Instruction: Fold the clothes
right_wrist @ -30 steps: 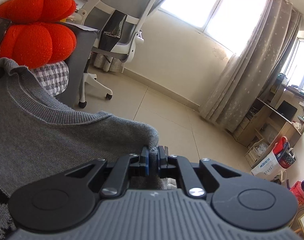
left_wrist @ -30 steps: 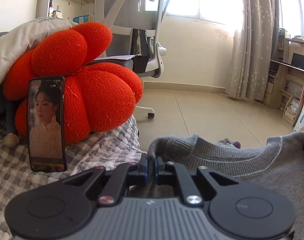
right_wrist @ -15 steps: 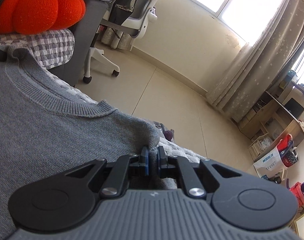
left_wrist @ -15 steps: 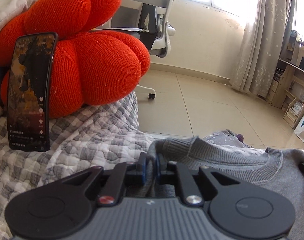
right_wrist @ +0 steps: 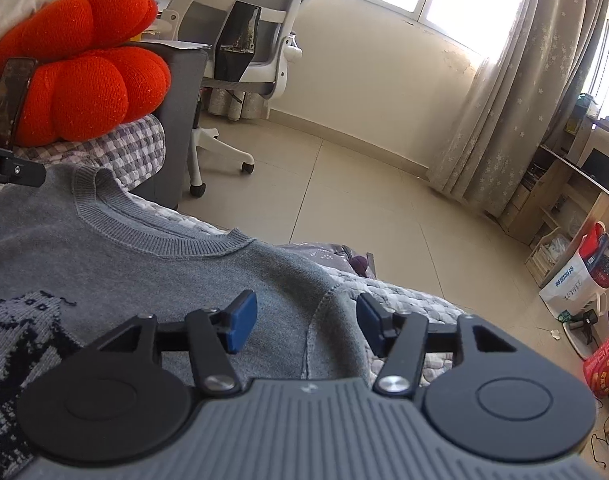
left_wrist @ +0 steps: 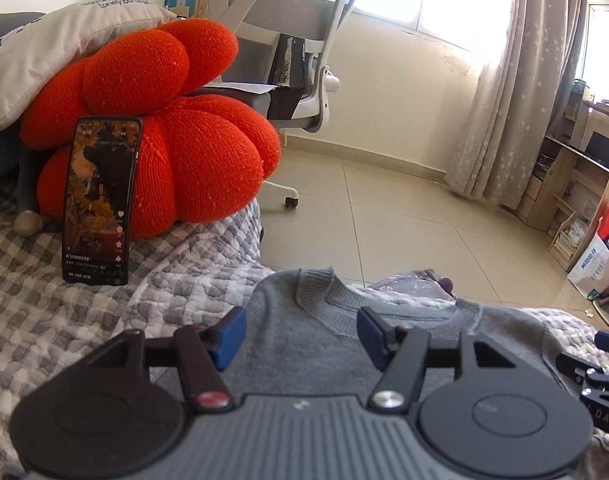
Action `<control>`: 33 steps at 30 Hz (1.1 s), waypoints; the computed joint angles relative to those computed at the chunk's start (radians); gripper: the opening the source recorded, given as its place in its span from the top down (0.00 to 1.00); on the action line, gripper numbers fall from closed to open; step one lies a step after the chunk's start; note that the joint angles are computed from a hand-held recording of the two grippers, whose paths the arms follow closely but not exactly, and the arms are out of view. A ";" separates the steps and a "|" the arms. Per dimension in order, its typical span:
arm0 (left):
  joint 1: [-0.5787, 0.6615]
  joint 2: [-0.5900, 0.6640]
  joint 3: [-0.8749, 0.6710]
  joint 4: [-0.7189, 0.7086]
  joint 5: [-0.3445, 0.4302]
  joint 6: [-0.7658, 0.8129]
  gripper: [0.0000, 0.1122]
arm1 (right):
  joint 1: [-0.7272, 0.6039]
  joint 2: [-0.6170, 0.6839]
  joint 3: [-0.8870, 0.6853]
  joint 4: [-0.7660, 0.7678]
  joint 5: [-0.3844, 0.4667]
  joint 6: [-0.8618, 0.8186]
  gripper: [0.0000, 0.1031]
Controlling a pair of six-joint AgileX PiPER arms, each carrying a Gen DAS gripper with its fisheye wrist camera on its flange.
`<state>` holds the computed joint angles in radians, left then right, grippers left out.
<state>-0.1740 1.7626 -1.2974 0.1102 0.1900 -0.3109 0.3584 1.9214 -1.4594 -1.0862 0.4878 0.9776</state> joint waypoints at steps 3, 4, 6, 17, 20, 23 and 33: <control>-0.014 -0.072 0.065 -0.015 0.014 -0.008 0.41 | 0.009 -0.063 0.061 0.010 0.005 0.029 0.42; -0.017 -0.093 0.085 -0.032 0.021 0.000 0.41 | 0.012 -0.083 0.078 0.019 0.006 0.038 0.42; -0.022 -0.132 0.122 -0.046 0.031 -0.008 0.41 | 0.016 -0.131 0.120 0.032 0.004 0.067 0.41; -0.043 -0.368 0.344 -0.230 0.105 0.057 0.38 | 0.070 -0.340 0.277 0.162 0.023 0.196 0.36; -0.040 -0.418 0.391 -0.239 0.136 0.064 0.37 | 0.093 -0.377 0.316 0.176 0.023 0.242 0.35; -0.038 -0.463 0.429 -0.210 0.162 0.047 0.35 | 0.114 -0.410 0.352 0.198 0.027 0.270 0.35; 0.094 -0.565 0.505 -0.445 0.258 0.420 0.29 | 0.158 -0.504 0.483 0.264 0.005 0.315 0.30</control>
<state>-0.0802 1.1977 -0.7924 -0.3350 0.4478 0.1091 0.5166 1.4178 -0.9763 -0.8218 0.4927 1.2926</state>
